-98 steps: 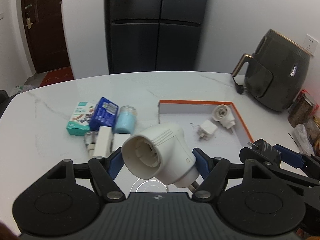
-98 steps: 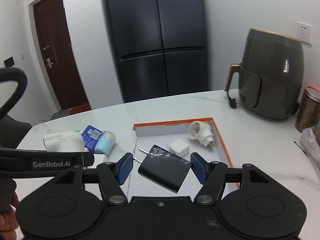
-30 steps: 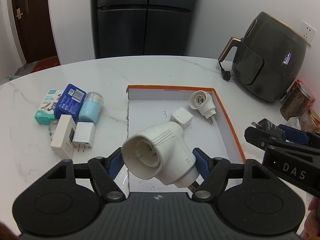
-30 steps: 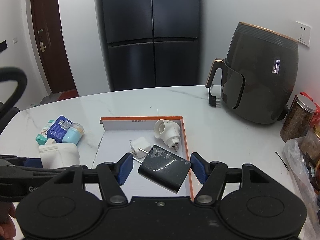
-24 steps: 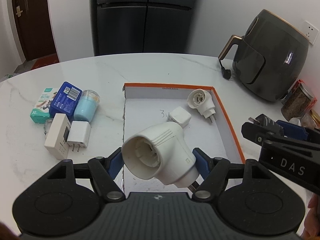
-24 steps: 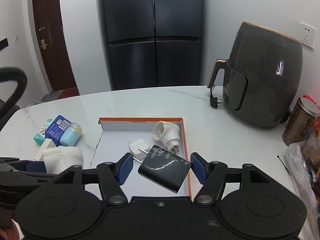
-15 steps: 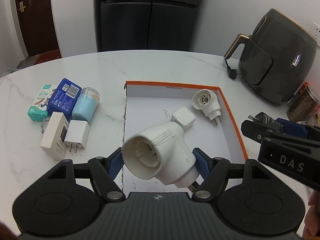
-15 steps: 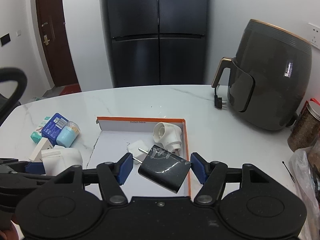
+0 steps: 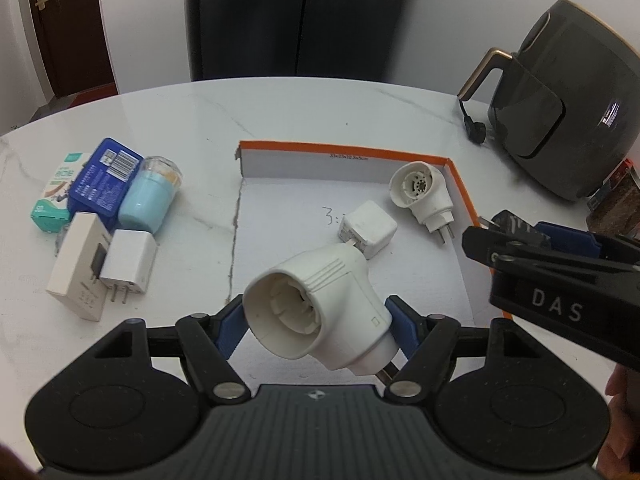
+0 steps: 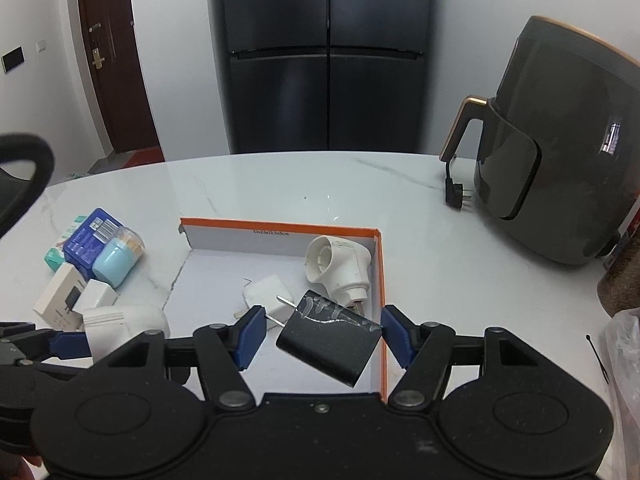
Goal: Organize rigid objects
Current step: 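Open the right gripper to drop the black charger while the left releases the round-socket adapter into the tray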
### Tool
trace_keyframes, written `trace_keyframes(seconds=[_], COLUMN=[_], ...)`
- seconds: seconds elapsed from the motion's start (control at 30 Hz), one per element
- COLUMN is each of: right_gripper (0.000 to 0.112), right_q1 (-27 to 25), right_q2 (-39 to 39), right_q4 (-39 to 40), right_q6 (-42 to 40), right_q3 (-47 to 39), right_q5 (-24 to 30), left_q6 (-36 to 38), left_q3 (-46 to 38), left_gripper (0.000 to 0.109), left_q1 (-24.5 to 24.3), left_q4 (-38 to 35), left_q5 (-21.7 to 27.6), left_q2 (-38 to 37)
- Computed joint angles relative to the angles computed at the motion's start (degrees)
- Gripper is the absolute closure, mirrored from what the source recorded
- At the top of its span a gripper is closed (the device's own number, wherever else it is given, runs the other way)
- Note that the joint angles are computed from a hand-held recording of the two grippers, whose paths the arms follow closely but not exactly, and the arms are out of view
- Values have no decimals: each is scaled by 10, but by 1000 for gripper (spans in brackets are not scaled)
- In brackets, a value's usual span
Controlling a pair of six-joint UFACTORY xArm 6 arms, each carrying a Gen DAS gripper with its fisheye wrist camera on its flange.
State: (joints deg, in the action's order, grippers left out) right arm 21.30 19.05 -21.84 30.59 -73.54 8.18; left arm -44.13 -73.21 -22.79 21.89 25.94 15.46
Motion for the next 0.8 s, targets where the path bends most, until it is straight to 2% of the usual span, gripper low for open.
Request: trace_keyframes(seconds=[0.27, 0.3, 0.33, 0.47, 0.57, 0.67, 0.73, 0.8], right_gripper=[36, 60, 70, 68, 68, 57, 53, 52], right_q1=[-3, -3, -1, 2, -6, -18, -25, -31], right_q2=[38, 45, 53, 75, 59, 36, 20, 6], right_q4=[50, 62, 80, 134, 115, 73, 85, 75], right_q6=[-53, -65, -90, -156, -131, -89, -95, -79], right_q3=[-35, -39, -49, -74, -51, -26, -5, 10], right_q5=[10, 8, 13, 24, -7, -23, -35, -39], left_q6=[22, 25, 28, 36, 47, 68, 77, 81], left_q3=[-28, -32, -36, -52, -57, -67, -72, -75], left_gripper=[34, 34, 34, 34, 34, 34, 36, 30], left_q1=[-6, -6, -7, -10, -10, -12, -14, -15], left_q4=[-29, -33, -36, -44, -58, -85, -98, -102], left_q5=[-9, -11, -10, -5, -13, -21, -26, -33], left_q2=[34, 39, 43, 58, 65, 76, 81, 84])
